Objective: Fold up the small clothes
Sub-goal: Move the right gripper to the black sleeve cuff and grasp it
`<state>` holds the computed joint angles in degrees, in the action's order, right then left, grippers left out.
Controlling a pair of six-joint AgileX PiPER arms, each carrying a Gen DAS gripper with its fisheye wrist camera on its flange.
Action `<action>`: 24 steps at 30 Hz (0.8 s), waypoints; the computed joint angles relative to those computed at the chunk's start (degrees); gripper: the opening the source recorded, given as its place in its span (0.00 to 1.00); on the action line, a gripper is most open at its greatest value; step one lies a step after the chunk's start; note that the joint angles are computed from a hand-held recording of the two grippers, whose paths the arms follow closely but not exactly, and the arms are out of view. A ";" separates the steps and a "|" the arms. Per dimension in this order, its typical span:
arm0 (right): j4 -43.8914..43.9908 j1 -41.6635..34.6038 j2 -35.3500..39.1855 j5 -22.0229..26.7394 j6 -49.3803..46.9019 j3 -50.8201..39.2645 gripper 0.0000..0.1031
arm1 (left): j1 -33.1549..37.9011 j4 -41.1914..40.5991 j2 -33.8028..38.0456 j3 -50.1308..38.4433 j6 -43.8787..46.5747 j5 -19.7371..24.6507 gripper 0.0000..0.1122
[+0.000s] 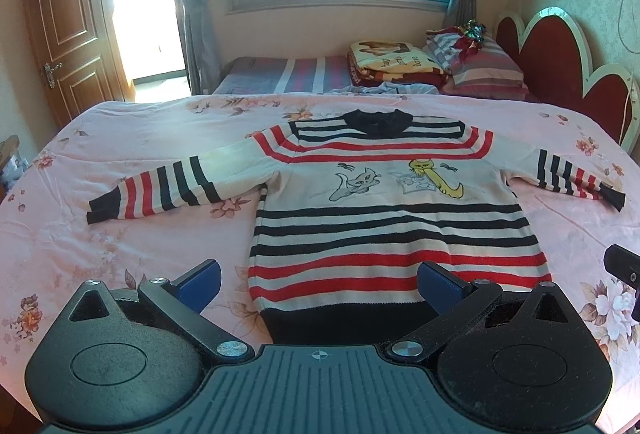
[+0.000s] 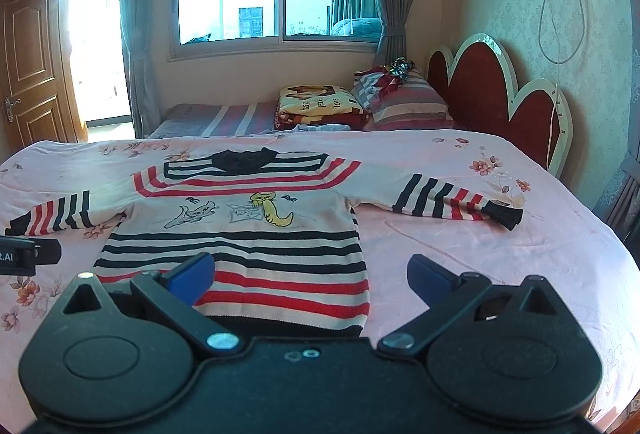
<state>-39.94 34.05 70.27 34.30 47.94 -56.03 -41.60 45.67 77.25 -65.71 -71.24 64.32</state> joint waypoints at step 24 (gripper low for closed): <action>33.48 -25.62 36.21 -7.80 -36.09 -31.37 0.99 | 17.78 -11.45 40.50 -41.59 15.91 -6.21 0.92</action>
<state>-6.46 8.43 106.48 26.50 11.85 -87.40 -23.82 34.22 117.76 -107.30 -55.33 58.11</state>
